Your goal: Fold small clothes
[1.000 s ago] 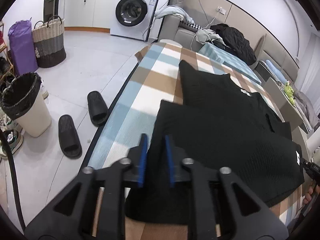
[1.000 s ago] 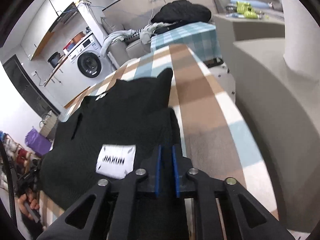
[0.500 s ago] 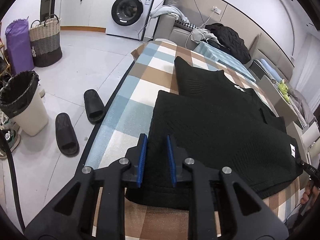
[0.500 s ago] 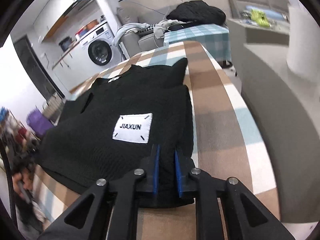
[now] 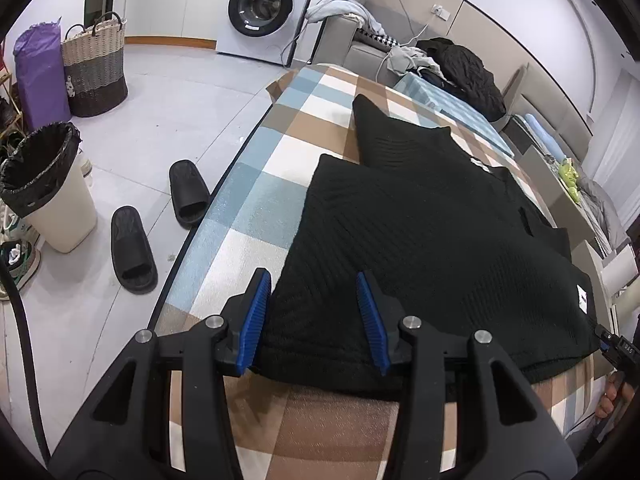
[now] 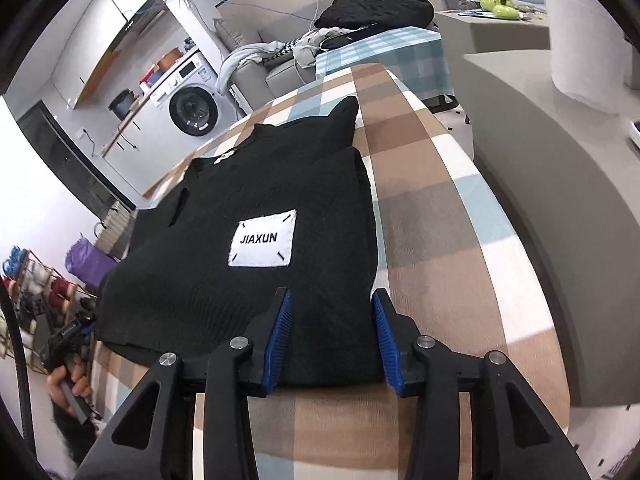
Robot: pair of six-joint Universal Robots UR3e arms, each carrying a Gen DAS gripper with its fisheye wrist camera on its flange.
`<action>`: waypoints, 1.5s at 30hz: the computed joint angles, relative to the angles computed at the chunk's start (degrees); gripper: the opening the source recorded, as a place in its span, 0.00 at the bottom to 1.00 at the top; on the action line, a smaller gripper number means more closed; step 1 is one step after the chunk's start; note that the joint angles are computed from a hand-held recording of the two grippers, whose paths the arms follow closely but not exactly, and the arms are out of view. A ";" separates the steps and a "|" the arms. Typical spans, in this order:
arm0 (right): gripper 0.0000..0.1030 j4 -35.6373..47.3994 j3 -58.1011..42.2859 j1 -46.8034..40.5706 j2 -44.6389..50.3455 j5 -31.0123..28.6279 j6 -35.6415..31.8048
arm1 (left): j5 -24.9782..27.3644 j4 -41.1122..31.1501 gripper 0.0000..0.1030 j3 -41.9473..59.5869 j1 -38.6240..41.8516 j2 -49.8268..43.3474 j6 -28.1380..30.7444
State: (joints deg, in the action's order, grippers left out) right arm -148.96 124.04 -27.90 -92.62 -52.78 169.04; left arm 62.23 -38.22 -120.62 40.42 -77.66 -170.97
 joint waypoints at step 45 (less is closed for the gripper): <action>0.07 -15.44 -16.21 1.32 13.28 10.50 21.45 | -6.27 7.62 0.05 17.66 -2.28 -10.02 -9.22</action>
State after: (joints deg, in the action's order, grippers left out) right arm -164.40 107.84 -26.58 -79.34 -42.28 190.49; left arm 55.96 -30.60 -102.96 38.14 -87.68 -180.19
